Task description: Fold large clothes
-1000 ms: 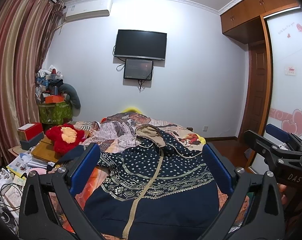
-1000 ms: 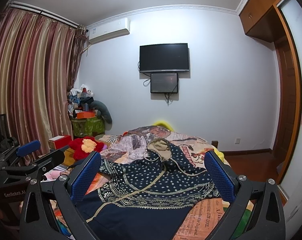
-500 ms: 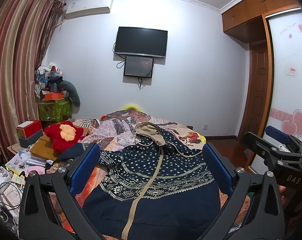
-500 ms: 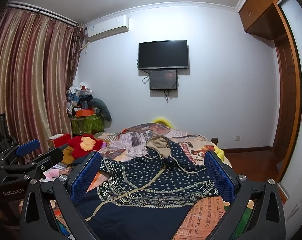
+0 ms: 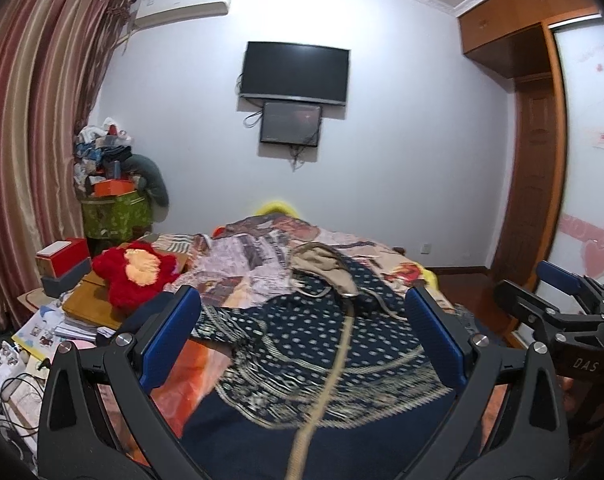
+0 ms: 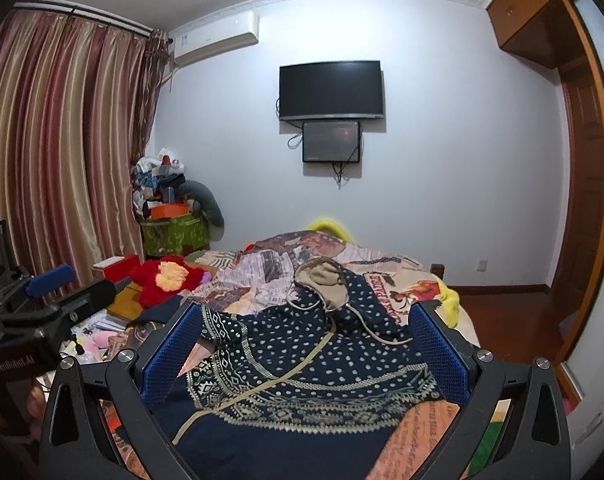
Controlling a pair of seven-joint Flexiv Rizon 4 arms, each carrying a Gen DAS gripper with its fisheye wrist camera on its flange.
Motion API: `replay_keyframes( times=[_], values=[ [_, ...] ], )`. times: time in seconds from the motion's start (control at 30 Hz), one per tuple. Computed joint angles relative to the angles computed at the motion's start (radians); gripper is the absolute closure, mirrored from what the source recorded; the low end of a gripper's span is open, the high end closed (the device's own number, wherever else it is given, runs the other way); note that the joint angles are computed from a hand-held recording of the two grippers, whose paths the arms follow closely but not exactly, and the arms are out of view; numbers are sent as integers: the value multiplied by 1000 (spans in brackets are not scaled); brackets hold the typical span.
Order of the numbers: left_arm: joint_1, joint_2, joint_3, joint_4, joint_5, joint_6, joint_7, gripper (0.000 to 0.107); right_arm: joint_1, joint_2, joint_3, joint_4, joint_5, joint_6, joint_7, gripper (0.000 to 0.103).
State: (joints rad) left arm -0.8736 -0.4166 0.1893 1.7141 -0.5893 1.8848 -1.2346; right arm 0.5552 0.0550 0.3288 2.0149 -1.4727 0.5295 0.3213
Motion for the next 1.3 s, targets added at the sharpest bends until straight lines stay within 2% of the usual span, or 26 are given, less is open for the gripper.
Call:
replay_keyframes(
  times=[0.1,0.2,0.23,0.33,0.5,0.67,0.7,0.83,0.93,1.03,1.13,1.27,1.3],
  values=[
    [35,-49,21,-75,-3,-69,-17,4,-30,-33,-42,-25,-18,75,-11,0],
    [15,-127,139,-177,-16,-184,-75,4,-63,-73,-84,-60,-34,154,-18,0],
    [7,-168,199,-228,-18,-249,-106,4,-75,-87,-98,-73,-37,185,-21,0],
    [38,-249,275,-337,3,-391,-181,4,-108,-135,-139,-117,-44,270,-33,0],
    [159,-377,301,-529,25,-600,-300,4,-142,-236,-199,-209,10,362,-120,0],
    [308,-509,267,-760,36,-885,-417,4,-148,-346,-248,-290,153,410,-270,0],
    [328,-522,255,-784,41,-917,-432,4,-146,-366,-255,-304,191,414,-308,0],
    [434,-594,156,-898,12,-1073,-492,5,-144,-466,-274,-378,393,435,-491,0],
    [492,-612,64,-909,-25,-1118,-531,9,-153,-543,-270,-441,551,443,-618,0],
    [540,-625,-24,-902,-58,-1124,-569,15,-164,-615,-256,-511,687,444,-740,0],
    [581,-648,-103,-909,-80,-1117,-602,17,-161,-668,-256,-573,772,435,-836,0],
    [605,-684,-136,-960,-34,-1087,-649,20,-138,-707,-274,-629,844,426,-925,0],
    [607,-703,-125,-998,-6,-1100,-678,25,-133,-716,-279,-641,861,430,-945,0]
  ],
)
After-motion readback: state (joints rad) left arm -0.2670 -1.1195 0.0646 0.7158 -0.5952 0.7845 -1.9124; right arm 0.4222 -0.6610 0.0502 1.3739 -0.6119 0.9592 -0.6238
